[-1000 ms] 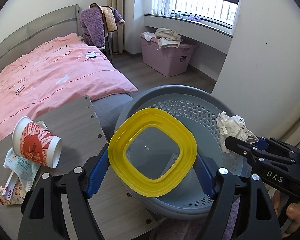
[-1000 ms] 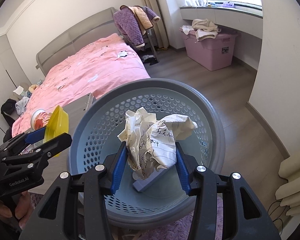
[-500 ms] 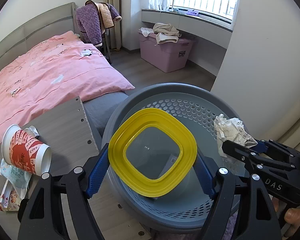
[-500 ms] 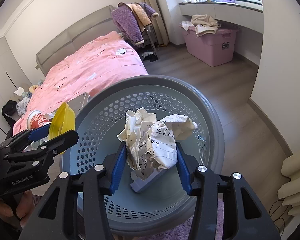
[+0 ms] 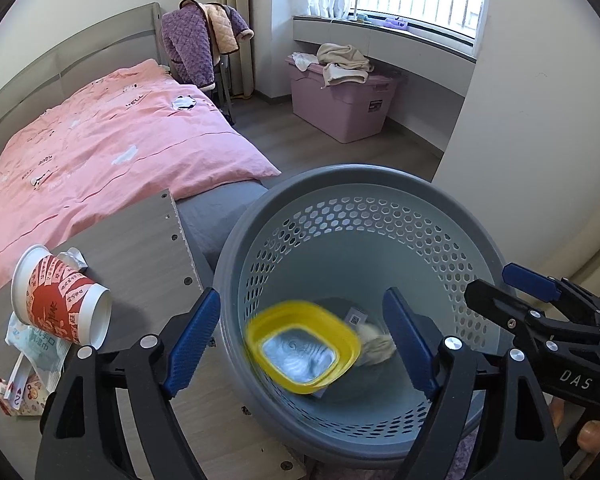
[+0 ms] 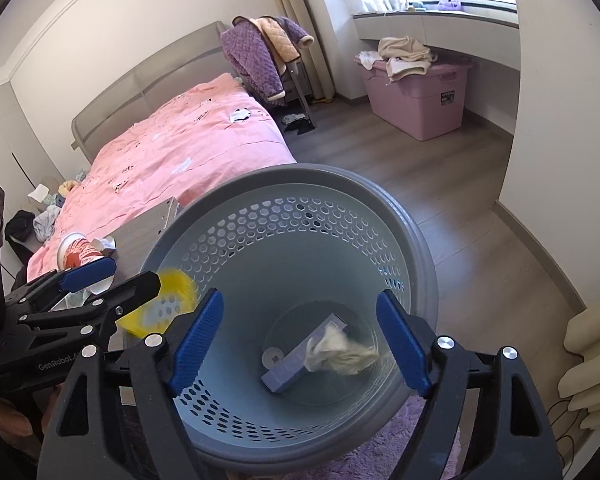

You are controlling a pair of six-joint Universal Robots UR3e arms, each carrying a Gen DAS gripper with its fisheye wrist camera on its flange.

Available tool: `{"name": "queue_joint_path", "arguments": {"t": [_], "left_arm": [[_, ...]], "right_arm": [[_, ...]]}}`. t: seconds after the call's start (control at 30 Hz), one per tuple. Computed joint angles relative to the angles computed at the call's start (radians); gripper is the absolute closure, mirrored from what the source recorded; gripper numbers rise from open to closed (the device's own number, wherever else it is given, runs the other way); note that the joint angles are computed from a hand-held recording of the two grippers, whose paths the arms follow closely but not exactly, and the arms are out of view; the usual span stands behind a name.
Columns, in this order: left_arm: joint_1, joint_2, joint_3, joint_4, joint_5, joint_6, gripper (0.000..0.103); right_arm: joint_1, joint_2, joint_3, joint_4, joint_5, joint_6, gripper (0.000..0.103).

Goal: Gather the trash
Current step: 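Carry lid and paper over the grey basket and open both tools, then move both open tools back from the basket over the table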

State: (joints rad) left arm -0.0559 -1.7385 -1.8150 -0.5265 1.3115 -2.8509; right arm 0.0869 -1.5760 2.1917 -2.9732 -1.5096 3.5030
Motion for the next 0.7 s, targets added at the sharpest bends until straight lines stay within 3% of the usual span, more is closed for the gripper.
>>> {"name": "queue_joint_path", "arguments": {"t": [0.7], "left_arm": [[0.010,0.054,-0.065,0.026,0.021,-0.015,0.022]], "right_arm": [[0.005,0.008,0.007,-0.010,0.016,0.016,0.026]]}}
